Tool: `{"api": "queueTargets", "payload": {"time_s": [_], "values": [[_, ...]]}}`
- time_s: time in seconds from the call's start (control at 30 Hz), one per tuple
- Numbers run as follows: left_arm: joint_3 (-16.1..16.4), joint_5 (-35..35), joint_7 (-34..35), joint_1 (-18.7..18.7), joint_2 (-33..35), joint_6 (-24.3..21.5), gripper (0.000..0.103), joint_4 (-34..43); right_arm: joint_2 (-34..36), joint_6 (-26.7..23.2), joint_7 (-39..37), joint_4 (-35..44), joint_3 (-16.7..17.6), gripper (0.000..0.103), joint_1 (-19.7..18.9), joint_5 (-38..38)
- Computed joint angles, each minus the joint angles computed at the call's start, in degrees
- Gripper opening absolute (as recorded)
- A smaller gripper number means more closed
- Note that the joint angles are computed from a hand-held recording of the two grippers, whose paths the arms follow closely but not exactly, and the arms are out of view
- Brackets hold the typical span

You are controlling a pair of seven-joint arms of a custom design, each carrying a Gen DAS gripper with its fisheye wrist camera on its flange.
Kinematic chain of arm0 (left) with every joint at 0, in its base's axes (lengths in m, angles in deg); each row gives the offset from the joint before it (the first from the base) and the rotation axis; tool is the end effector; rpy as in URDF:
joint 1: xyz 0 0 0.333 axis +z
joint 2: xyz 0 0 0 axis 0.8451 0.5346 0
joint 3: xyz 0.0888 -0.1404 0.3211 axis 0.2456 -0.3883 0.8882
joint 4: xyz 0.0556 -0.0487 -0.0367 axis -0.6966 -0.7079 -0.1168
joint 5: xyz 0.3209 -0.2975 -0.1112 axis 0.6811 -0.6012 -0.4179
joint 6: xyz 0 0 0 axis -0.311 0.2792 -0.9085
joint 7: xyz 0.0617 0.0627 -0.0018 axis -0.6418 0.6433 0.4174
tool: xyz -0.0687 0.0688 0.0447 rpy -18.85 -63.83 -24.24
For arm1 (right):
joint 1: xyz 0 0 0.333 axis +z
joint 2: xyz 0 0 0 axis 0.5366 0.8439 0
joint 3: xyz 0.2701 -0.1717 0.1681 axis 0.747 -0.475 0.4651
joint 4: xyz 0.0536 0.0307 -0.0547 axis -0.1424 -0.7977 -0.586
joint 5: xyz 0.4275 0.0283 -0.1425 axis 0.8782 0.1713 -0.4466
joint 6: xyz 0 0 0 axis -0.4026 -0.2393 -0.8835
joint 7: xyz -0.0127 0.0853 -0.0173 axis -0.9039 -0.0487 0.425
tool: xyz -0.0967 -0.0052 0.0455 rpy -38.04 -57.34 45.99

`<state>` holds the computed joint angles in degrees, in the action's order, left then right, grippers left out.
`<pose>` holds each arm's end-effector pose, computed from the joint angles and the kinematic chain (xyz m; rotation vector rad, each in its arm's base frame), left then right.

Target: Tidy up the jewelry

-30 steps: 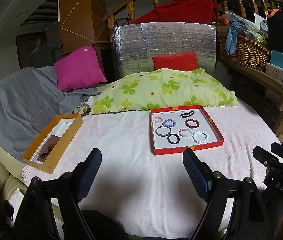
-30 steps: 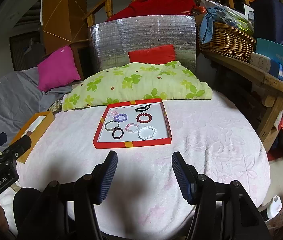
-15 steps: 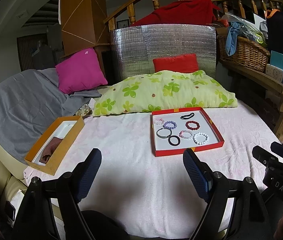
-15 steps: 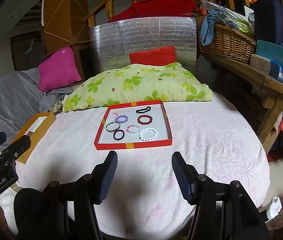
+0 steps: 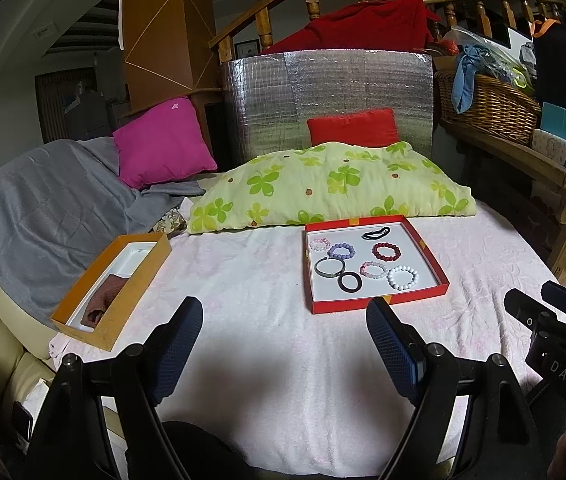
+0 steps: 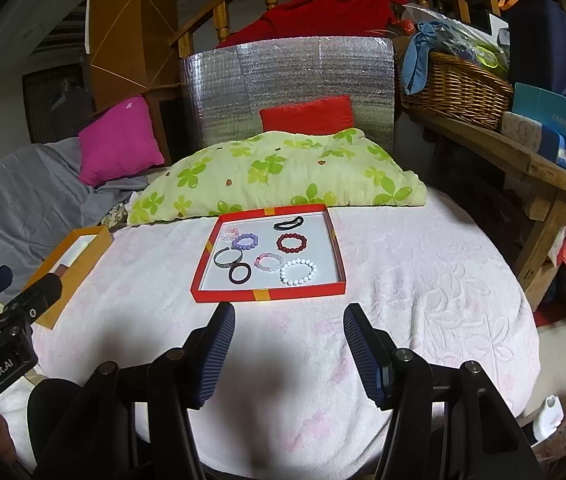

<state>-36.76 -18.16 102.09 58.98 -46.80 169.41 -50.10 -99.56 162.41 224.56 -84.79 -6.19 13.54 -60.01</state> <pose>0.4488 -0.2544 0.5080 -1.3964 1.7929 -0.8942 0.4148 0.1627 0.4943 -1.4301 1.8830 -0.8828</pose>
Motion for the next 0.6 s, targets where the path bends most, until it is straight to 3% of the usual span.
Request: {"api": "queueTargets", "payload": {"time_s": [0.6], "values": [[0.02, -2.21, 2.29, -0.01, -0.69, 0.33, 0.085, -0.66, -0.33, -0.21, 0.12, 0.18, -0.33, 0.061, 0.26, -0.23]]}}
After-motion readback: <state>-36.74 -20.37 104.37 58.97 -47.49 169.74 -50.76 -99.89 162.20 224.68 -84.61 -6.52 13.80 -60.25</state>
